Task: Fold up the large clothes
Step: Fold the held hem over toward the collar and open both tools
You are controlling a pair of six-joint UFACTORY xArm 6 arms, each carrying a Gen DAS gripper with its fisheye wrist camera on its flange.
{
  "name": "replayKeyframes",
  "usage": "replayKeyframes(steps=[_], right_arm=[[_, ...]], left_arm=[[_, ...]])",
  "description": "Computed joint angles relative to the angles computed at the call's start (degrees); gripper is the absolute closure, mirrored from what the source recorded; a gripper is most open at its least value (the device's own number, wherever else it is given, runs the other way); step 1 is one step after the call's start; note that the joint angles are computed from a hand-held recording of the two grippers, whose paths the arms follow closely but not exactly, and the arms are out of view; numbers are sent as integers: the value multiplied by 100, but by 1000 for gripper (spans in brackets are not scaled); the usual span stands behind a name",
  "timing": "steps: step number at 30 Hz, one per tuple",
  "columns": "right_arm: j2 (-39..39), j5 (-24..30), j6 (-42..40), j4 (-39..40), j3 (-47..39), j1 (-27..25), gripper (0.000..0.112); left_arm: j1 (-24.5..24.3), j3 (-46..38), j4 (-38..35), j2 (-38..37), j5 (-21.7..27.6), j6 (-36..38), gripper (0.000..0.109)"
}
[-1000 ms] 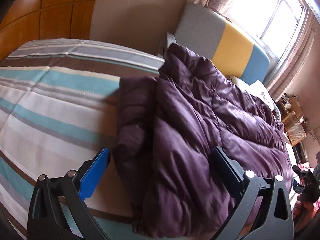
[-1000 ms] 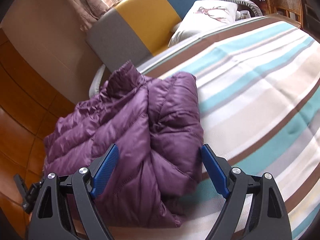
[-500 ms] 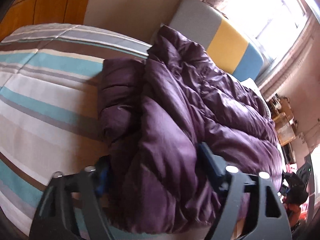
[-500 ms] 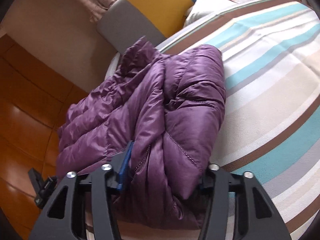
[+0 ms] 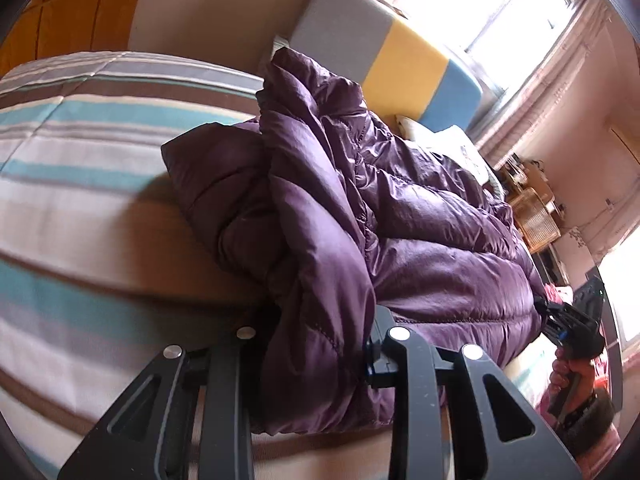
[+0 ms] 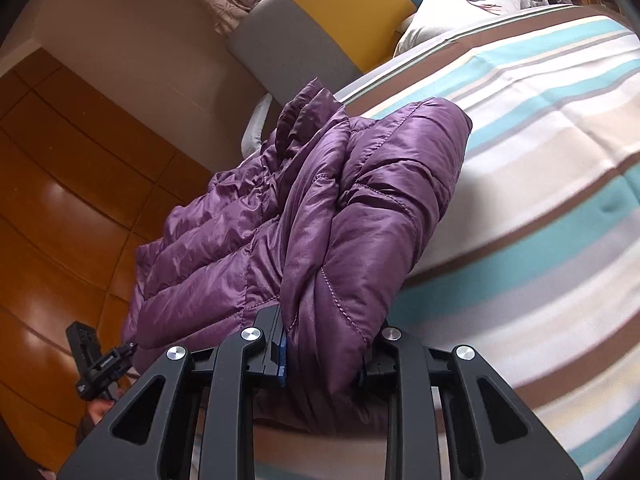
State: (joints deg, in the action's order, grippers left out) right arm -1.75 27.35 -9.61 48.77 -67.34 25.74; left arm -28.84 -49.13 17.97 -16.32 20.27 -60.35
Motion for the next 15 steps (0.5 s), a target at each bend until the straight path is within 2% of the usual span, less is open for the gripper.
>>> replayKeyframes(steps=[13,15], right_arm=[[-1629,205,-275,143,1593,17,89],[-1759,114,-325,190,1761,44,84]], left_arm=[[-892,991,412,-1319,475,-723,81],[-981,1093,598,-1419,501,-971,80]])
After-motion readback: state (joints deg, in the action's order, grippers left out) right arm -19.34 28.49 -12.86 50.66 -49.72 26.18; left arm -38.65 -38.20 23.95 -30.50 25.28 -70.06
